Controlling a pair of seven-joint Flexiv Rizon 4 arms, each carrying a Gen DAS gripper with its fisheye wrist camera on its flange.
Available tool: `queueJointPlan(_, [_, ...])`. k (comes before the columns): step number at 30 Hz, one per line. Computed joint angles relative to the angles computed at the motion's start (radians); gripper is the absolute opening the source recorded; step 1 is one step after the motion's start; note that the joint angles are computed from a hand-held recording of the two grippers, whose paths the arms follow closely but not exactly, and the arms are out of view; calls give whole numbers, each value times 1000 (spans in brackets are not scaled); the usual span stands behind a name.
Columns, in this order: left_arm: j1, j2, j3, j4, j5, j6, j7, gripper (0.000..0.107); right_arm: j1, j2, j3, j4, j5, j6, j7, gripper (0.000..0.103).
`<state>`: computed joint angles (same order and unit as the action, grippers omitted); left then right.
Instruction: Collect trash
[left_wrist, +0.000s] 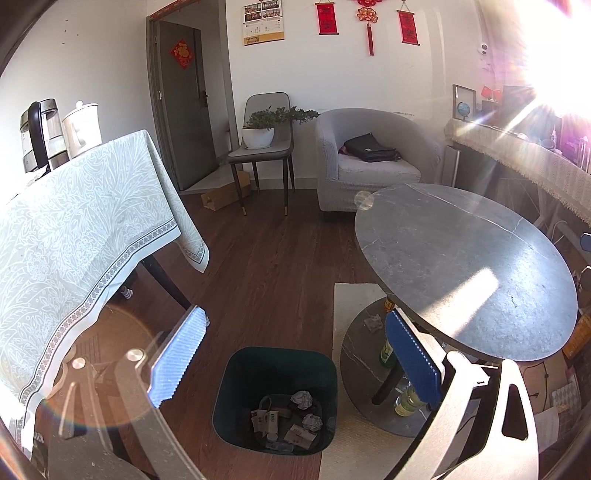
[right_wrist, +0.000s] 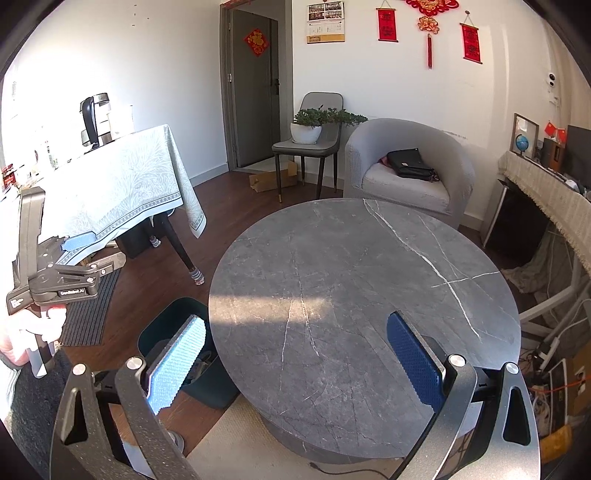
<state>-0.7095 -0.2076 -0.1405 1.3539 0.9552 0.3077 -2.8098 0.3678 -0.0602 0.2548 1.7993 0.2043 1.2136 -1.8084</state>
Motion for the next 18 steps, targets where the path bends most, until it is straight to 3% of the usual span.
queueJointPlan(18, [2, -2, 0, 0, -13, -2, 5, 99, 2, -2, 1, 1, -10, 2, 4, 100])
